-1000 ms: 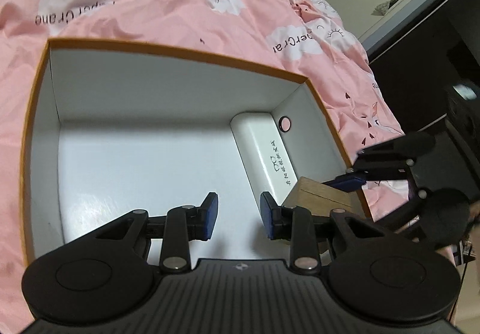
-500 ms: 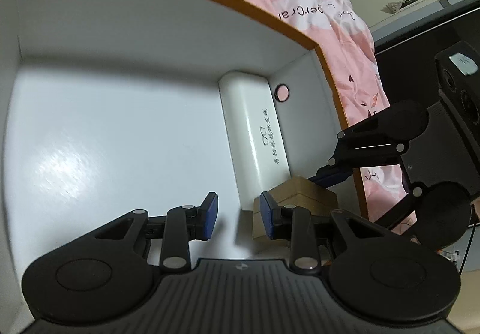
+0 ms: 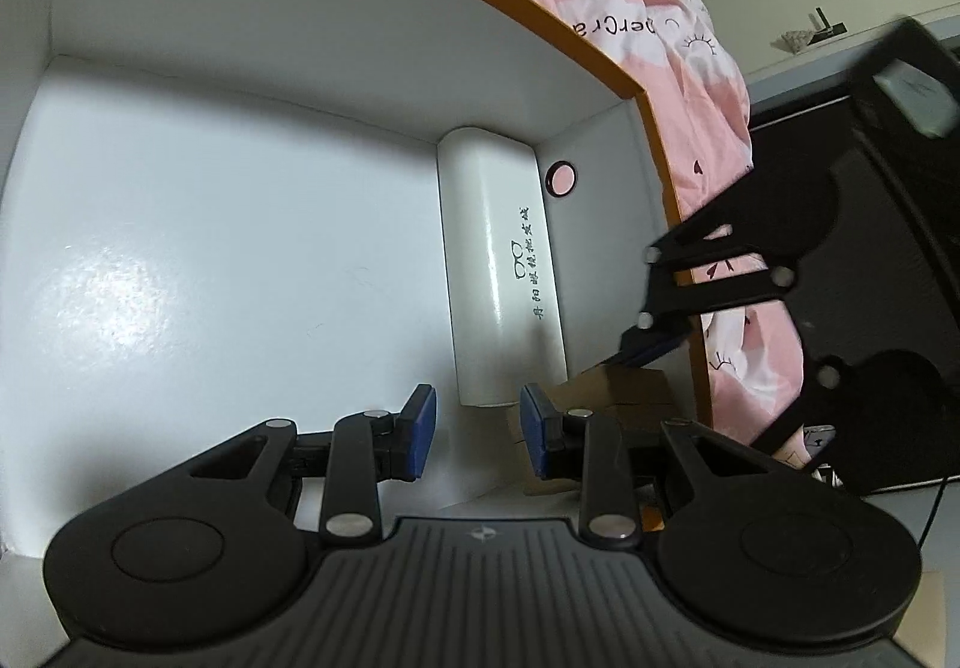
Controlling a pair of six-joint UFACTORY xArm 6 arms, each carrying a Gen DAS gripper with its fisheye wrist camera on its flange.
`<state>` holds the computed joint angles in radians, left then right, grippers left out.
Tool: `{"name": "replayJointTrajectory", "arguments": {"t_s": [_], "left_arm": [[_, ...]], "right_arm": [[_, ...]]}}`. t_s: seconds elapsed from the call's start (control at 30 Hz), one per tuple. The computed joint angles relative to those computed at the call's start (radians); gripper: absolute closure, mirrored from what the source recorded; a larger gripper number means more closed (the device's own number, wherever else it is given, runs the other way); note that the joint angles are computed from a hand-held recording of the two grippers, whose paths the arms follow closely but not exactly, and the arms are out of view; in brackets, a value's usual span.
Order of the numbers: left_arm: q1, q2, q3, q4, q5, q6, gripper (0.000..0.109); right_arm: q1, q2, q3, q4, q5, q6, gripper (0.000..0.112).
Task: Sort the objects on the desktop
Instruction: 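Lower gold cube box beside the white case and open right tool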
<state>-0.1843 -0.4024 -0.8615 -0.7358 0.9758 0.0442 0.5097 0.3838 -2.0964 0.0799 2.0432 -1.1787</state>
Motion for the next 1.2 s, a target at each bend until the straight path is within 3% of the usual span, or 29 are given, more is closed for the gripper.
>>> {"name": "replayJointTrajectory", "arguments": {"t_s": [0.23, 0.57, 0.83, 0.97, 1.2], "left_arm": [[0.032, -0.018, 0.002, 0.001, 0.027, -0.005, 0.074], [0.021, 0.017, -0.022, -0.027, 0.046, 0.023, 0.074], [-0.006, 0.031, -0.021, -0.017, 0.026, -0.001, 0.074], [-0.044, 0.069, -0.066, 0.041, 0.05, -0.024, 0.077], [-0.101, 0.133, -0.122, 0.037, 0.065, -0.028, 0.078]], "right_arm": [[0.024, 0.13, -0.165, -0.049, 0.14, -0.022, 0.065], [0.019, 0.032, 0.003, -0.065, 0.053, -0.01, 0.062], [-0.011, -0.002, -0.017, -0.037, 0.05, 0.005, 0.063], [-0.03, -0.1, 0.089, -0.022, -0.025, 0.011, 0.071], [-0.097, -0.378, 0.393, 0.034, -0.268, 0.032, 0.071]]}}
